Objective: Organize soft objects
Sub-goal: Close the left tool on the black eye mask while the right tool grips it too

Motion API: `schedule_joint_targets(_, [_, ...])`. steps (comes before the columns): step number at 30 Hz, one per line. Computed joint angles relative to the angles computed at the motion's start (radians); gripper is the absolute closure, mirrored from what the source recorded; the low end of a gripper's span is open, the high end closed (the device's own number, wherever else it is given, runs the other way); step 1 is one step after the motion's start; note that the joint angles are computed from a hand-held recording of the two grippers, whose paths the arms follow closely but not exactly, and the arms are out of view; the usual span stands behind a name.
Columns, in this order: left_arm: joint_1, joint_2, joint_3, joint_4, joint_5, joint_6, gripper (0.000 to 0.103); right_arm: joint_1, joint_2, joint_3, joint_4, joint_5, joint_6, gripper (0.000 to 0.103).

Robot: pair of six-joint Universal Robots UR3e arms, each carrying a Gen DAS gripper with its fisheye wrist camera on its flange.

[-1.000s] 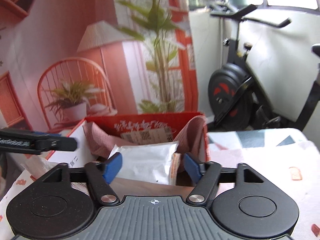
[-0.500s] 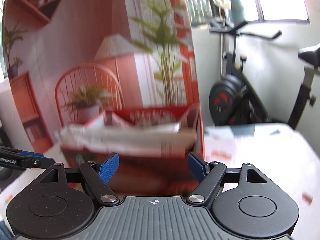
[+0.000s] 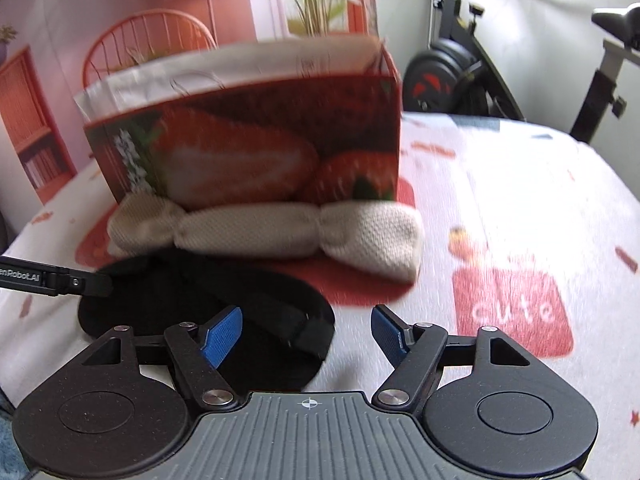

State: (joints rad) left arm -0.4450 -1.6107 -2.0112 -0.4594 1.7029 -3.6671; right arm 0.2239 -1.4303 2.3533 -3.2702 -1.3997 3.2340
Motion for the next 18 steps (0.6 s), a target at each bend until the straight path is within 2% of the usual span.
schedule_joint_targets(6, [-0.033, -0.016, 0.013, 0.0, 0.049, -0.005, 0.035, 0.015, 0.033, -0.015, 0.004, 0.013, 0.01, 0.036])
schedule_joint_targets(9, [-0.047, -0.02, 0.019, -0.002, 0.067, -0.007, 0.05, 0.029, 0.047, -0.03, 0.002, 0.027, 0.005, 0.045])
schedule_joint_targets(12, [-0.083, -0.034, 0.036, -0.016, 0.107, -0.021, 0.068, 0.049, 0.065, -0.069, 0.022, 0.013, 0.007, 0.058])
schedule_joint_targets(13, [-0.094, -0.041, 0.035, -0.009, 0.119, -0.03, 0.078, 0.047, 0.065, -0.077, 0.032, 0.015, 0.007, 0.067])
schedule_joint_targets(14, [-0.094, -0.037, 0.029, -0.001, 0.12, -0.035, 0.082, 0.045, 0.062, -0.086, 0.047, 0.016, 0.008, 0.078])
schedule_joint_targets(17, [-0.083, -0.014, 0.004, 0.024, 0.128, -0.045, 0.09, 0.033, 0.046, -0.091, 0.063, 0.022, 0.019, 0.091])
schedule_joint_targets(18, [-0.086, -0.008, 0.0, 0.029, 0.145, -0.049, 0.091, 0.028, 0.04, -0.085, 0.052, 0.024, 0.019, 0.092])
